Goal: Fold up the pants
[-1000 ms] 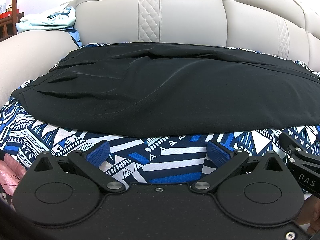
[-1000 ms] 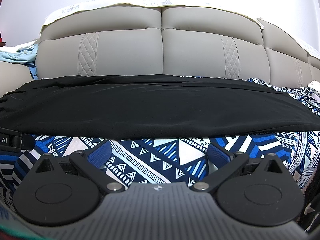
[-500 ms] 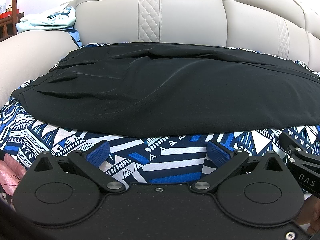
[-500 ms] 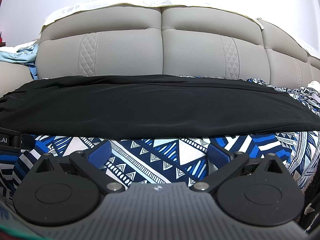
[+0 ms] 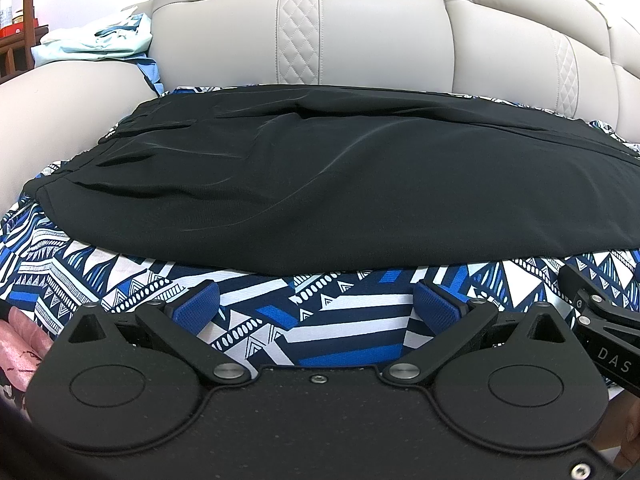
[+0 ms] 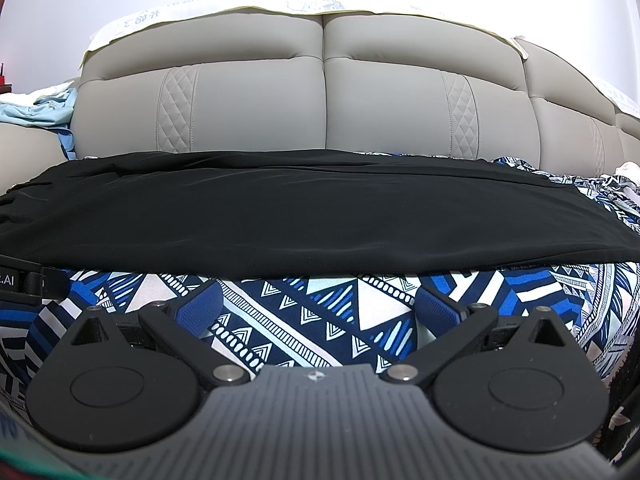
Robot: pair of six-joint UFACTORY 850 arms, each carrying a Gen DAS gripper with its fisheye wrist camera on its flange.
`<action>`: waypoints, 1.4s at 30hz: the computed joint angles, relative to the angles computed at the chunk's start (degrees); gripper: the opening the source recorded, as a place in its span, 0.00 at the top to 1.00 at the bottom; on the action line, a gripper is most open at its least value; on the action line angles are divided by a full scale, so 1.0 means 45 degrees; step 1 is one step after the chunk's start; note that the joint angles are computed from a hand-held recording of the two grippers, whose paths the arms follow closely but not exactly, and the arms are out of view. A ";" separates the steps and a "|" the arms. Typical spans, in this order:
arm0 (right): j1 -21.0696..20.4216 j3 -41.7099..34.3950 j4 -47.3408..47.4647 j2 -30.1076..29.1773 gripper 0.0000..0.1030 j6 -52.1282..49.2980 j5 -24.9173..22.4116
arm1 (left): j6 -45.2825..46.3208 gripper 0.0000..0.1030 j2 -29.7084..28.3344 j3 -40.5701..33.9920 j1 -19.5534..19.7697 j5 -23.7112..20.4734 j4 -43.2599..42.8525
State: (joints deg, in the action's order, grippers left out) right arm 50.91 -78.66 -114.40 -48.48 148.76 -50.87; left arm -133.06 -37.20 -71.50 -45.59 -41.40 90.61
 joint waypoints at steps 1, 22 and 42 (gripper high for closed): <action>0.0000 0.0000 0.0000 0.0000 0.00 0.0000 0.0000 | 0.0000 0.00 0.0000 0.0000 0.0000 0.0000 0.0000; -0.0003 -0.0018 -0.0008 -0.0016 0.00 -0.0002 -0.0006 | -0.0002 0.00 -0.0004 -0.0003 -0.0002 -0.0012 0.0004; -0.0710 -0.0338 0.0742 0.0490 0.00 -0.2060 0.2650 | 0.3331 0.00 0.0901 -0.0492 0.1035 0.1761 -0.3067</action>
State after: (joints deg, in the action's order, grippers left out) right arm 47.72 -80.19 -111.06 -46.27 139.49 -38.95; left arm -118.07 -33.15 -73.71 -40.94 -33.47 76.81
